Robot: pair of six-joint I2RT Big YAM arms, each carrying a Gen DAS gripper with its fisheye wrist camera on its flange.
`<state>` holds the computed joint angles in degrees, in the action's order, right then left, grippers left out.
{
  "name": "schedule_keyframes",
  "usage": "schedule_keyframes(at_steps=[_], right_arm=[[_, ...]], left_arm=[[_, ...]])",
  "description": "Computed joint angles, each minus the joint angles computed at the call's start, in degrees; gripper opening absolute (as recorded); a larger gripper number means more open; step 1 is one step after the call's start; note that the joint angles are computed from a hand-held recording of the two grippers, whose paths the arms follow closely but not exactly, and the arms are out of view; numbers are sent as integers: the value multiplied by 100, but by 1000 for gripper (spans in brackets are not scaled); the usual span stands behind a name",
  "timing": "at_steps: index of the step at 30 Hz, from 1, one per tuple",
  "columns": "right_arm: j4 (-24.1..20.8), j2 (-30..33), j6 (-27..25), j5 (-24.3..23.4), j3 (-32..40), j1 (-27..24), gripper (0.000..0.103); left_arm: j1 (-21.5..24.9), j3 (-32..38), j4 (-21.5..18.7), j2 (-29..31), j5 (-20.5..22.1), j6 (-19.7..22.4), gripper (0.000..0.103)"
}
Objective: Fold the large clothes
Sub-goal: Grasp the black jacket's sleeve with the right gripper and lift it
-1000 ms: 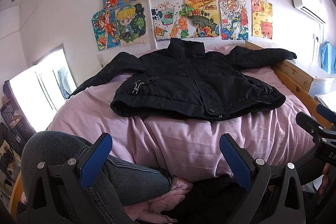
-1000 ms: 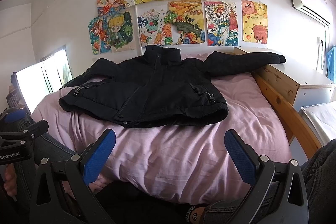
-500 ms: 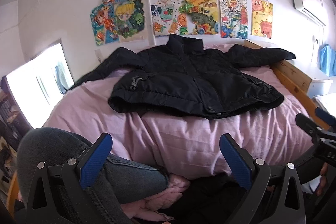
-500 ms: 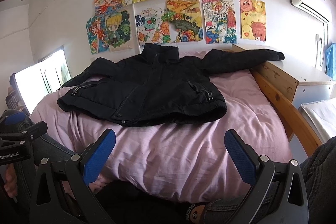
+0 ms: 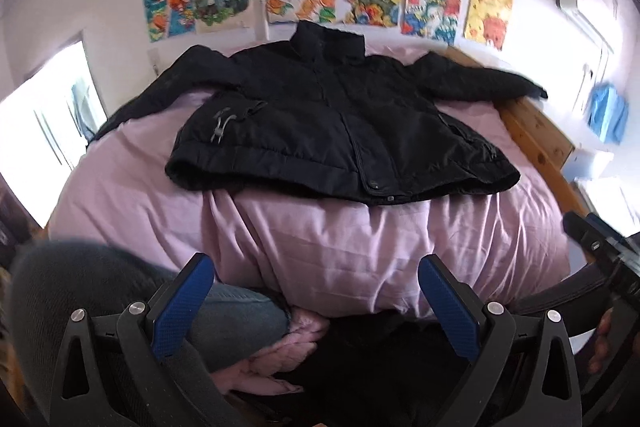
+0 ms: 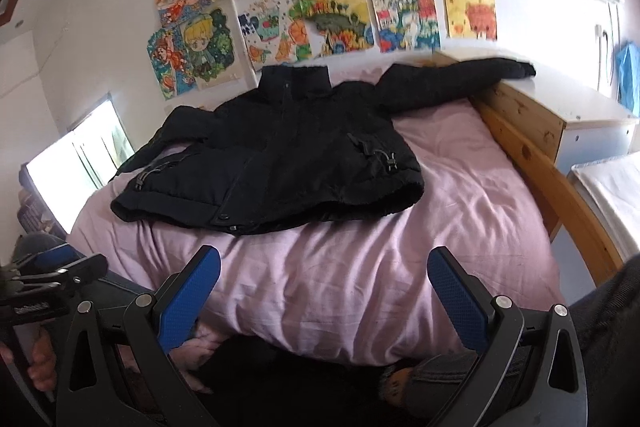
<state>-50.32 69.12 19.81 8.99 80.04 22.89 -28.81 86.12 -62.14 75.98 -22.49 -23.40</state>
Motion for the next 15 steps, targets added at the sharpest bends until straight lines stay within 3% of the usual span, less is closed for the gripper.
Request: schedule_keyframes(at_steps=[3,5,7,9,11,12,15], right_arm=[[-665,354,-107,-726,729,-310,102],[-1436,919,-326,-1458,1689,-640,102],[-1887,1448,-549,-1940,2502,-896,102],[-1988,1905,-830,-2232,3129,-1105,102],[-1814,2490,-1139,-2211,3817,-1337,102],[-1939,2734,-1165,-2193,4165,-1387,102],[-2823,4173,-1065,-1921,6215,-1624,102]], left_arm=[[109,821,-442,409,-96,386,103],[185,1384,-699,717,-149,583,103],[268,2090,-986,1126,-219,670,103],[354,2719,-1182,1501,-128,718,103],[484,3545,-1465,2029,101,873,103],[538,3918,-1615,2268,174,916,103],[719,5835,-2480,3448,454,976,103]])
